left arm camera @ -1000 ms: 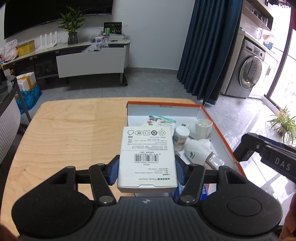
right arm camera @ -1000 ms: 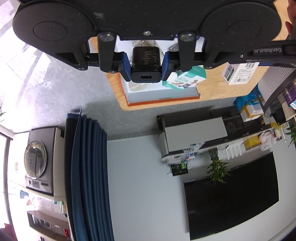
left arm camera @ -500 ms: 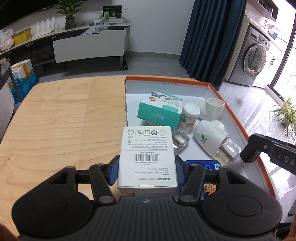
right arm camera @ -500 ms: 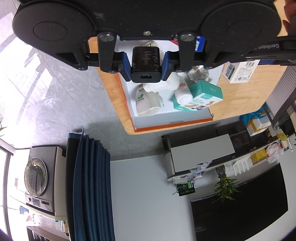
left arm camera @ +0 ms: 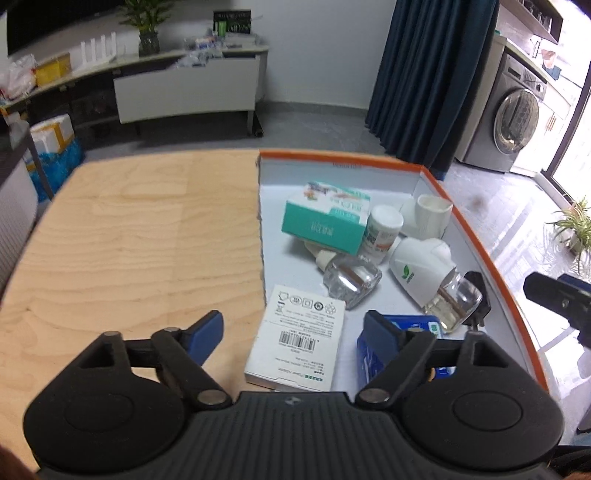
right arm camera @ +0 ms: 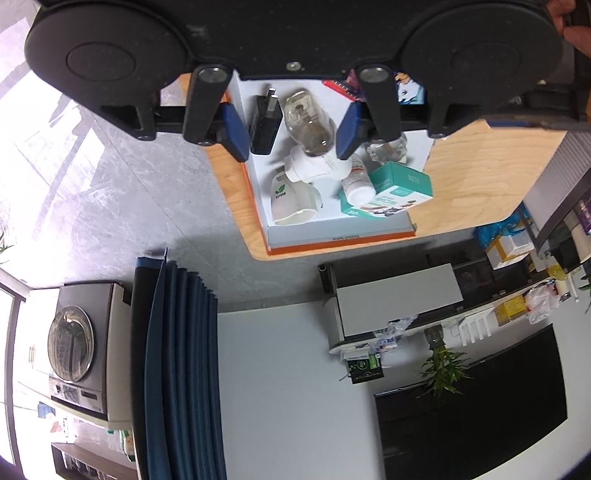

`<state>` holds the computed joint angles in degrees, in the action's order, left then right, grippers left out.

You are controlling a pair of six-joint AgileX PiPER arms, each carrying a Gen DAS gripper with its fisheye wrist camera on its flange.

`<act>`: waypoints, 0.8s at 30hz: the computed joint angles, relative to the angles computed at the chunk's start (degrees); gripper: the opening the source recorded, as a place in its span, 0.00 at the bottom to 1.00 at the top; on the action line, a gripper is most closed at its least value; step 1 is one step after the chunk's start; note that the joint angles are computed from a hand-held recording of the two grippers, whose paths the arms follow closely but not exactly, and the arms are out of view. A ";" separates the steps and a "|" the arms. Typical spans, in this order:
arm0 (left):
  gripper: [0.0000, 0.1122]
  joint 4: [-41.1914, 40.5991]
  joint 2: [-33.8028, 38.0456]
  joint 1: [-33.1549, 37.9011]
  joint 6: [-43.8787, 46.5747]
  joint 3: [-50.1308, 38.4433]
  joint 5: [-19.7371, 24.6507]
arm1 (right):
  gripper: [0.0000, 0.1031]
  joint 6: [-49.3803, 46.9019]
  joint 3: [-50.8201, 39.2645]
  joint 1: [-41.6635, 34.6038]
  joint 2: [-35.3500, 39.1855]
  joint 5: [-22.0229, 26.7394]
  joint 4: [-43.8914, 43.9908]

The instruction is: Organize rigid objects

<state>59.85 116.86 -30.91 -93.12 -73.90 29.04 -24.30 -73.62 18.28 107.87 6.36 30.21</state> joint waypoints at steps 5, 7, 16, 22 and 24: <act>0.92 0.20 -5.58 -5.36 -2.70 2.17 8.57 | 0.72 -7.79 3.61 -1.13 -5.20 2.87 7.61; 0.92 -0.20 -6.94 -7.94 -3.74 2.60 12.19 | 0.76 -9.15 5.27 -1.67 -7.27 4.17 8.62; 0.92 -3.75 -7.81 -12.77 -6.90 4.85 13.93 | 0.78 2.12 11.33 -3.18 -11.52 7.26 -3.36; 0.92 -3.92 -6.44 -14.29 -6.88 4.55 15.06 | 0.78 2.13 13.09 -2.89 -11.31 7.35 -4.17; 0.92 -3.94 -6.31 -14.97 -6.75 4.47 15.74 | 0.78 2.30 13.01 -2.81 -11.09 7.68 -4.36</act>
